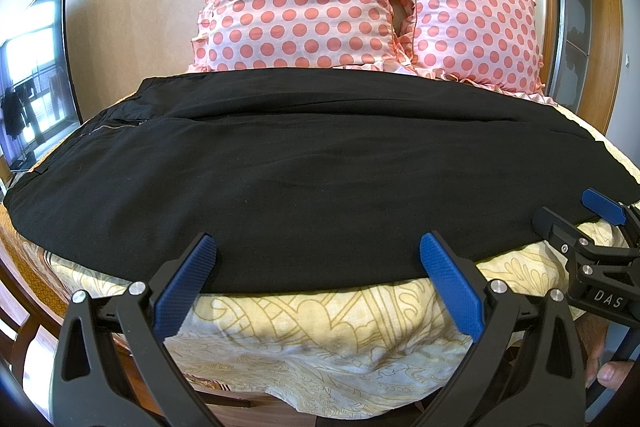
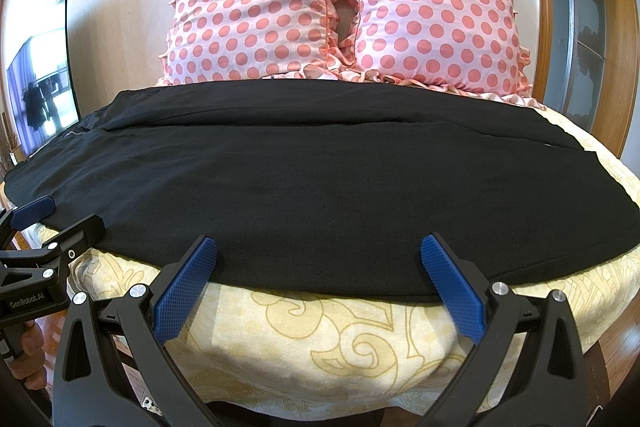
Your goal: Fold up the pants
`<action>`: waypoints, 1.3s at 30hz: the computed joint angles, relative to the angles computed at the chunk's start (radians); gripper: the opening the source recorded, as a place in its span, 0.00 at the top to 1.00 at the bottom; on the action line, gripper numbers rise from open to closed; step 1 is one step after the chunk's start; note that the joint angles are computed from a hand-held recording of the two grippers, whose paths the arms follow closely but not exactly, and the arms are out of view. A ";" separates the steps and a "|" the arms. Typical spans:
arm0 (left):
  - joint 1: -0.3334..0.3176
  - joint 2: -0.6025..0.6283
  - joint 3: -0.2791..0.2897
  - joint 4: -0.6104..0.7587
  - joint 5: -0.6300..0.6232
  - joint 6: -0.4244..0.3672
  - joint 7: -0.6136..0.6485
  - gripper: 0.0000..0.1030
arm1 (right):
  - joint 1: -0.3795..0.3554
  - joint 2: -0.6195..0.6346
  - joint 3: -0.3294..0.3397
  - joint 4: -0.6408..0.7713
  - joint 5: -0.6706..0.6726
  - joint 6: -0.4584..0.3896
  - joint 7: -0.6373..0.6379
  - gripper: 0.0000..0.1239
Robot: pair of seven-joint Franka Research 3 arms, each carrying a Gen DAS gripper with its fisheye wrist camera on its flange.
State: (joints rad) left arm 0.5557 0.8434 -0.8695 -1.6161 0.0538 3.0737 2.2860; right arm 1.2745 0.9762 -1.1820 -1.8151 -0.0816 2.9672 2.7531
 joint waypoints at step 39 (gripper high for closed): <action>0.089 0.094 -0.179 0.146 -0.271 -0.210 0.237 0.02 | -0.647 -0.195 0.208 0.341 0.219 -0.374 -0.159 0.33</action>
State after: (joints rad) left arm 0.6445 0.9375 -1.0488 -1.4696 -0.2175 2.8640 2.5227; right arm 0.6275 0.7811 -0.9745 -1.4739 0.1371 2.5937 2.5939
